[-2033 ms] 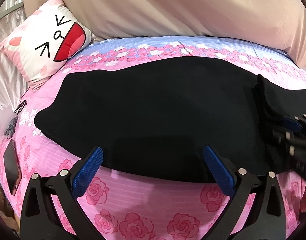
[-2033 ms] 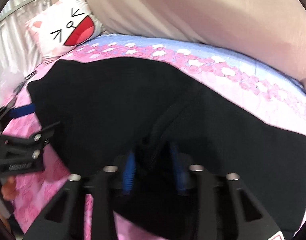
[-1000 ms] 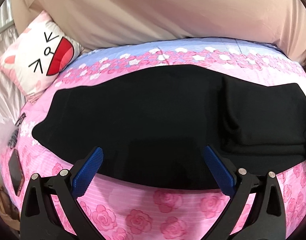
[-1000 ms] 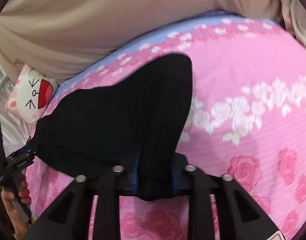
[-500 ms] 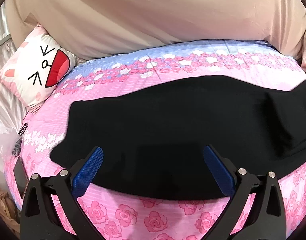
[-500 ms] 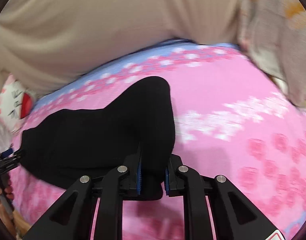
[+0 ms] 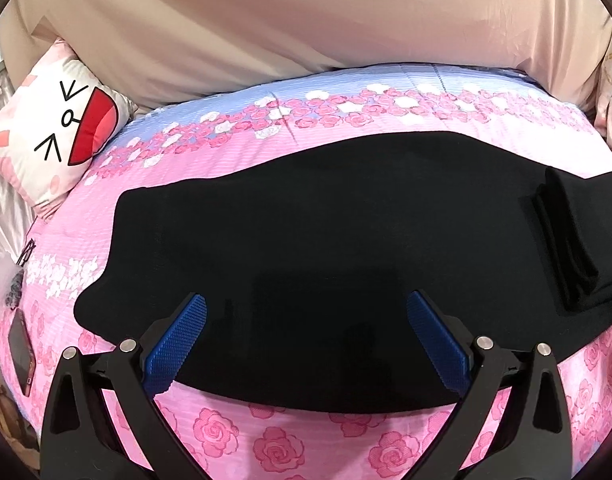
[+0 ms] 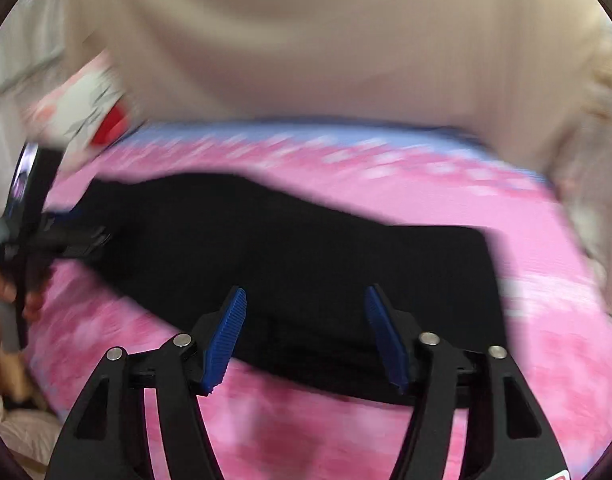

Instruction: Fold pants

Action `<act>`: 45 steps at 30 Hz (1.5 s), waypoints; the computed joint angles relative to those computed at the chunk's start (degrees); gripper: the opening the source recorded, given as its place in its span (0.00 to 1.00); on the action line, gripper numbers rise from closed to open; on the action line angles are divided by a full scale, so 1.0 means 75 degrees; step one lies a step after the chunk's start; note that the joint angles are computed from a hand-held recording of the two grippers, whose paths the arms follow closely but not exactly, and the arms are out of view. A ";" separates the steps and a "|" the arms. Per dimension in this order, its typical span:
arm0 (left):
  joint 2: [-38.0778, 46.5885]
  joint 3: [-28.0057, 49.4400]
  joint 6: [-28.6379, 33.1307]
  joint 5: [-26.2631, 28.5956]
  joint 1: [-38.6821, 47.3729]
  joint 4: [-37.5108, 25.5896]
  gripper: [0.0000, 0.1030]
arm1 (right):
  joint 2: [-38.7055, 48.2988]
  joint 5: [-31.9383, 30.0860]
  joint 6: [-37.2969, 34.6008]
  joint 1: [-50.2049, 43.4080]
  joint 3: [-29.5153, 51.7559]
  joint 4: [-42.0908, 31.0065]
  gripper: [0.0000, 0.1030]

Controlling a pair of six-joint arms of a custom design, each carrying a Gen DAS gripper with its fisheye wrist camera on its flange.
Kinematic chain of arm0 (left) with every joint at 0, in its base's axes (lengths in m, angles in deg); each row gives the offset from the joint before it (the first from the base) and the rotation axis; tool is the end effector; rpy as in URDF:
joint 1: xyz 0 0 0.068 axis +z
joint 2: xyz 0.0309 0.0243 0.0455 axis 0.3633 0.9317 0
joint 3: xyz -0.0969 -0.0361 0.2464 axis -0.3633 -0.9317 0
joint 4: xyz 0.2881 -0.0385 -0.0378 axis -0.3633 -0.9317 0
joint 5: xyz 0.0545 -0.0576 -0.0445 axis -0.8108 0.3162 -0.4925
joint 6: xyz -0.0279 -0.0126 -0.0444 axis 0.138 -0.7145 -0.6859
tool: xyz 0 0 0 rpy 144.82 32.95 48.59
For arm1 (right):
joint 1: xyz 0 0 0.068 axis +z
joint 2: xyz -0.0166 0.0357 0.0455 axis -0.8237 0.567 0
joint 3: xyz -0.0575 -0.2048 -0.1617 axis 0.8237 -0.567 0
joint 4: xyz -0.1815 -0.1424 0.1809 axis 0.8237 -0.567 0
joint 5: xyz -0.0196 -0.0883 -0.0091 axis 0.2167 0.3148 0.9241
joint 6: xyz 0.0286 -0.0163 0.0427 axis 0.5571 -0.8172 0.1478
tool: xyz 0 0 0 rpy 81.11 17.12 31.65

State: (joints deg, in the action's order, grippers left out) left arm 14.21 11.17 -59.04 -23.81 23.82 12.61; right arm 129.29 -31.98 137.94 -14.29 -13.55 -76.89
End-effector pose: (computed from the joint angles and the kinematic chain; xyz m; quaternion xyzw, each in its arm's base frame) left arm 0.3541 0.0068 0.2343 0.2622 0.8986 -0.0187 0.3512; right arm 0.2808 0.2183 0.2694 0.1558 0.9148 -0.0375 0.3708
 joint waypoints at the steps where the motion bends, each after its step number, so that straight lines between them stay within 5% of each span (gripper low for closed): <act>1: -0.0023 -0.0011 0.0028 0.0027 0.0034 -0.0003 0.96 | 0.0388 -0.0141 -0.0258 -0.0105 0.0253 0.0083 0.56; 6: 0.0123 0.0162 0.0261 0.0303 0.0564 -0.0074 0.96 | 0.1685 -0.0480 -0.0724 -0.0615 0.1110 0.0086 0.52; 7: 0.0257 0.0280 0.0251 0.0365 0.0709 -0.0102 0.96 | 0.1688 -0.0488 -0.0823 -0.0684 0.1041 0.0223 0.45; 8: 0.0355 0.0365 0.0242 0.0404 0.0796 -0.0125 0.96 | 0.1635 -0.0523 -0.0863 -0.0743 0.1034 0.0286 0.23; 9: 0.0485 0.0470 0.0216 0.0424 0.0879 -0.0144 0.96 | 0.1636 -0.0652 -0.0805 -0.0833 0.1175 0.0207 0.14; 14: 0.1072 0.0965 0.0055 0.0485 0.1144 -0.0198 0.96 | 0.1702 -0.0605 -0.0663 -0.0759 0.1753 0.0354 0.14; 17: 0.1230 0.1102 0.0056 0.0528 0.1221 -0.0230 0.96 | 0.2396 -0.1356 -0.0988 -0.0832 0.2330 0.0717 0.15; 21: 0.1307 0.1144 0.0131 0.0516 0.1338 -0.0190 0.96 | 0.3064 -0.0910 -0.1109 -0.0571 0.3016 0.0330 0.34; 25: 0.1489 0.1329 -0.0035 0.0463 0.1647 -0.0047 0.96 | 0.1972 -0.0692 -0.1152 -0.0310 0.2250 0.1094 0.35; 28: 0.2036 0.2062 -0.0646 0.0674 0.2099 -0.0324 0.96 | 0.1578 -0.0184 -0.0740 -0.0171 0.2030 0.0781 0.46; 32: 0.3001 0.3239 -0.1289 0.0534 0.2480 -0.0809 0.96 | 0.1344 0.0024 -0.0125 -0.0092 0.1624 0.0617 0.48; 36: 0.4365 0.4983 -0.1811 0.1578 0.2797 -0.2402 0.95 | 0.1114 -0.0292 0.0558 -0.0121 0.1038 0.0778 0.48; 40: 0.4470 0.4992 -0.1696 0.1619 0.2429 -0.2125 0.94 | 0.1125 -0.0227 0.0998 -0.0001 0.1021 0.0549 0.48; 41: 0.4257 0.4648 -0.1788 0.1299 0.2235 -0.1626 0.79 | 0.0998 -0.0177 0.1072 0.0014 0.0893 0.0545 0.48; 42: 0.4141 0.4484 -0.1721 0.1068 0.2121 -0.1375 0.47 | 0.0891 -0.0071 0.1201 0.0045 0.0792 0.0487 0.48; 43: 0.4074 0.4477 -0.1569 0.1162 0.2020 -0.1393 0.34 | 0.0842 0.0009 0.1318 0.0065 0.0749 0.0419 0.49; 45: 0.3895 0.4647 -0.1542 0.1424 0.1932 -0.1799 0.24 | 0.0557 0.0248 0.1638 0.0121 0.0487 0.0258 0.53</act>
